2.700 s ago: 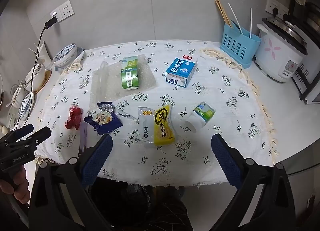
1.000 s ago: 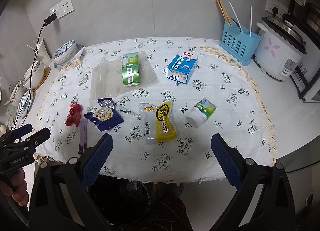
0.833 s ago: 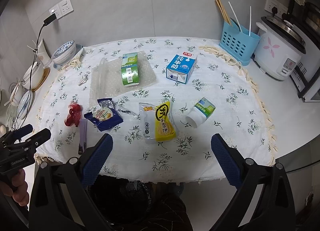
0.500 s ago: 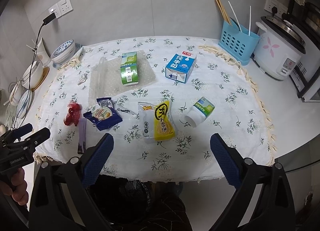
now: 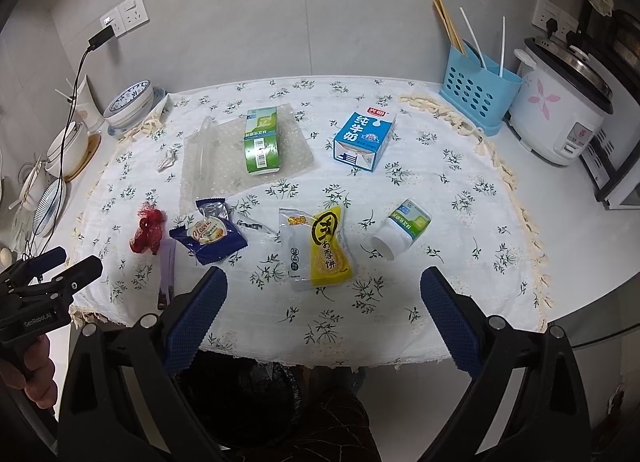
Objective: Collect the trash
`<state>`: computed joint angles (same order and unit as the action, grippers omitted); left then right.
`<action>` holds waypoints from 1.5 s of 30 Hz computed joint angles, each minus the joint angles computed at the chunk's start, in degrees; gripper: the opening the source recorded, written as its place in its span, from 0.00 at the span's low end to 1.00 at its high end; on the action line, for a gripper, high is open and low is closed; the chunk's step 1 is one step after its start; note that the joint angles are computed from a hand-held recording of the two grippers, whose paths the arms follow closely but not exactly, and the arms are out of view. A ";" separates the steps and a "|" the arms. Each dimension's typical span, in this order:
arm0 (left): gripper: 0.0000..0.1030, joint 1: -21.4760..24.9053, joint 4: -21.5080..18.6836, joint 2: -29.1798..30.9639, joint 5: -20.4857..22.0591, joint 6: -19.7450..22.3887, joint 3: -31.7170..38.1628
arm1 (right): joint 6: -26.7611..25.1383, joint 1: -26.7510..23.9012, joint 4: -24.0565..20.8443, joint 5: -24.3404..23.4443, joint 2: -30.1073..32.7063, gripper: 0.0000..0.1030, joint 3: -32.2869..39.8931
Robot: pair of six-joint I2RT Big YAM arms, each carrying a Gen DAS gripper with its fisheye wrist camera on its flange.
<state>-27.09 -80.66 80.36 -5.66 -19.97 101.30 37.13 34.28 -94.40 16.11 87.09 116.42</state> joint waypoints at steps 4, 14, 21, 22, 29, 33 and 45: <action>0.94 0.08 -0.05 0.13 0.01 0.07 0.17 | 0.14 -0.01 0.01 0.23 -0.12 0.91 -0.18; 0.94 -0.06 -0.35 0.17 0.46 0.00 0.47 | 0.14 -0.18 0.18 0.15 -0.49 0.91 -0.55; 0.94 -0.29 -0.57 0.20 0.38 -0.25 0.62 | 0.04 -0.27 0.41 0.13 -0.79 0.91 -0.96; 0.94 -0.28 -0.52 0.18 0.44 -0.23 0.59 | 0.05 -0.31 0.41 0.07 -0.82 0.91 -0.99; 0.94 0.40 -0.33 0.62 0.45 -0.32 0.44 | -0.45 -0.77 0.54 -0.36 -0.72 0.91 -1.28; 0.94 2.79 -0.16 2.71 0.35 0.17 0.59 | -2.29 -2.93 1.13 -1.57 0.29 0.91 -1.50; 0.91 8.47 -0.07 10.85 1.54 0.09 2.17 | -8.04 -10.67 3.39 -6.37 6.28 0.90 -1.90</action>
